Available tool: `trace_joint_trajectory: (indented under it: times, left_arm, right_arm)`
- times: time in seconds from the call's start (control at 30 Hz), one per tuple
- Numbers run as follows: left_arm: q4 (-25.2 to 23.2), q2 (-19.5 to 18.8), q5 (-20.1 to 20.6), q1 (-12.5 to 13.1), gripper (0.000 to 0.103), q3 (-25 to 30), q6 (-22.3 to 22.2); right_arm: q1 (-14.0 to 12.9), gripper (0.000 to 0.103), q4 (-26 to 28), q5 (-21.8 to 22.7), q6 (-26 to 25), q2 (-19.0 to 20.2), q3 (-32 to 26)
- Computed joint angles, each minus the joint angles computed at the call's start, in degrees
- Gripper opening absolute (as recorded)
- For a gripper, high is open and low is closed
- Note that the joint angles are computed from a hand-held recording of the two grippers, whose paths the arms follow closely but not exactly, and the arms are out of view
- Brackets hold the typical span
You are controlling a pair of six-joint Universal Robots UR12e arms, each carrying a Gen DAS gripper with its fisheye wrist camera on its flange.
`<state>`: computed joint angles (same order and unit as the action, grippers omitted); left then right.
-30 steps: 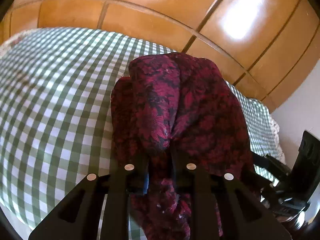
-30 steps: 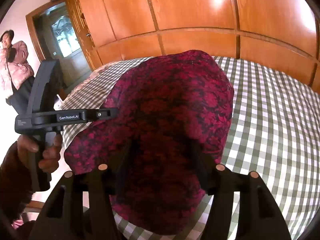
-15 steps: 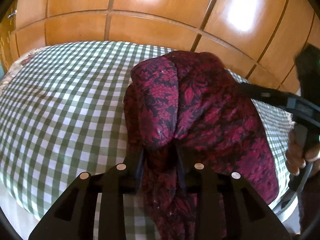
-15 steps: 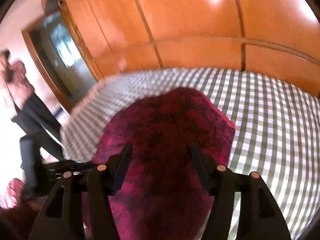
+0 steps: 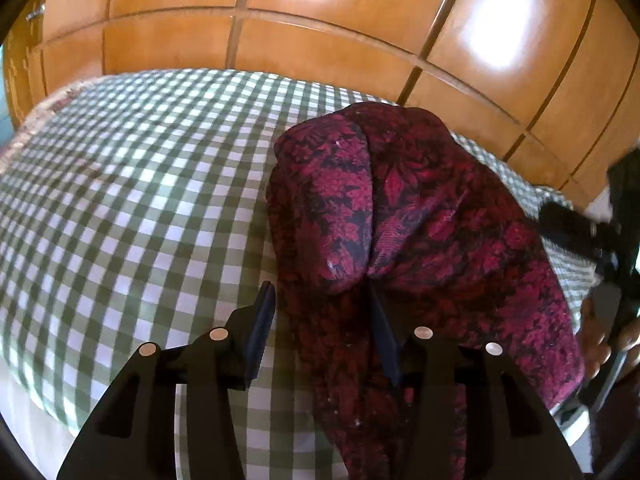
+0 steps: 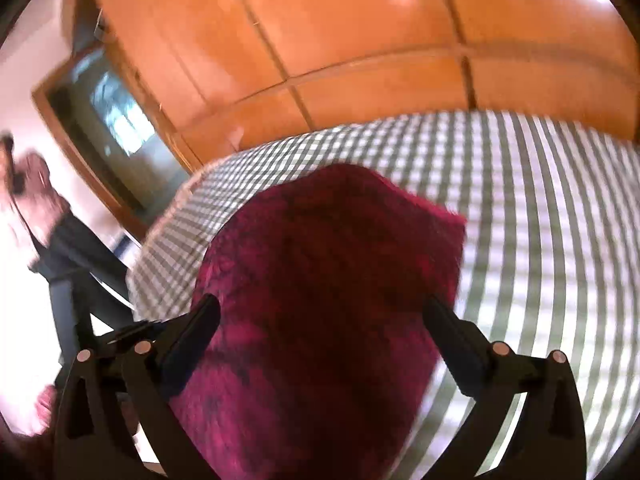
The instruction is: Fold small clothes
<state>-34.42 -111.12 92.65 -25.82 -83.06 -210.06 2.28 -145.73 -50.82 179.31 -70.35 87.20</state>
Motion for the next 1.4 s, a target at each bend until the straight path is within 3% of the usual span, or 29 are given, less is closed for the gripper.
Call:
trace_joint_trajectory:
  times: [0.13,0.23,0.33,0.5,0.6,0.73,0.9,1.07,1.23,1.3,1.4]
  left_arm:
    - [1.2,0.1,-1.7,0.7,0.065,-0.9,-0.4]
    - [4.0,0.5,-8.1,2.6,0.069,-2.7,-2.3]
    - [7.1,0.6,-12.9,3.8,0.069,-4.3,-3.9]
    - [11.0,0.3,-16.8,4.6,0.069,-5.5,-4.1]
    - [13.5,0.0,-20.6,5.6,0.069,-6.3,-5.4]
    - [14.6,-0.2,-21.5,5.6,0.069,-6.6,-4.3]
    - [14.1,-0.4,-21.7,5.7,0.069,-6.3,-3.8]
    - [17.1,-0.7,-25.3,6.6,0.069,-7.4,-7.0]
    - [23.6,-1.7,-29.1,6.1,0.066,-8.0,-9.9]
    - [25.1,-2.4,-30.0,5.6,0.065,-7.1,-10.1]
    - [23.1,-4.2,-30.3,4.3,0.065,-3.3,-8.6]
  right_arm:
    - [-1.7,0.101,4.8,6.9,0.3,-0.4,2.4]
    - [-2.2,0.101,4.4,11.1,2.0,0.4,3.1]
    - [-2.4,0.101,2.9,14.3,2.8,1.6,3.1]
    - [-3.0,0.101,3.2,19.2,2.7,3.6,2.2]
    - [-3.9,0.101,8.0,20.0,-0.5,2.6,2.7]
    - [-5.2,0.101,12.8,21.7,-5.3,1.7,3.9]
    - [-5.1,0.101,4.2,24.0,-0.1,3.0,5.2]
    - [-4.5,0.101,5.8,23.3,1.0,3.3,3.8]
    - [-4.1,0.079,-0.6,19.6,3.6,0.7,5.7]
    - [-4.4,0.075,-2.7,19.1,3.9,-0.4,6.9]
    - [-6.0,0.074,-6.4,18.2,5.3,-2.2,8.9]
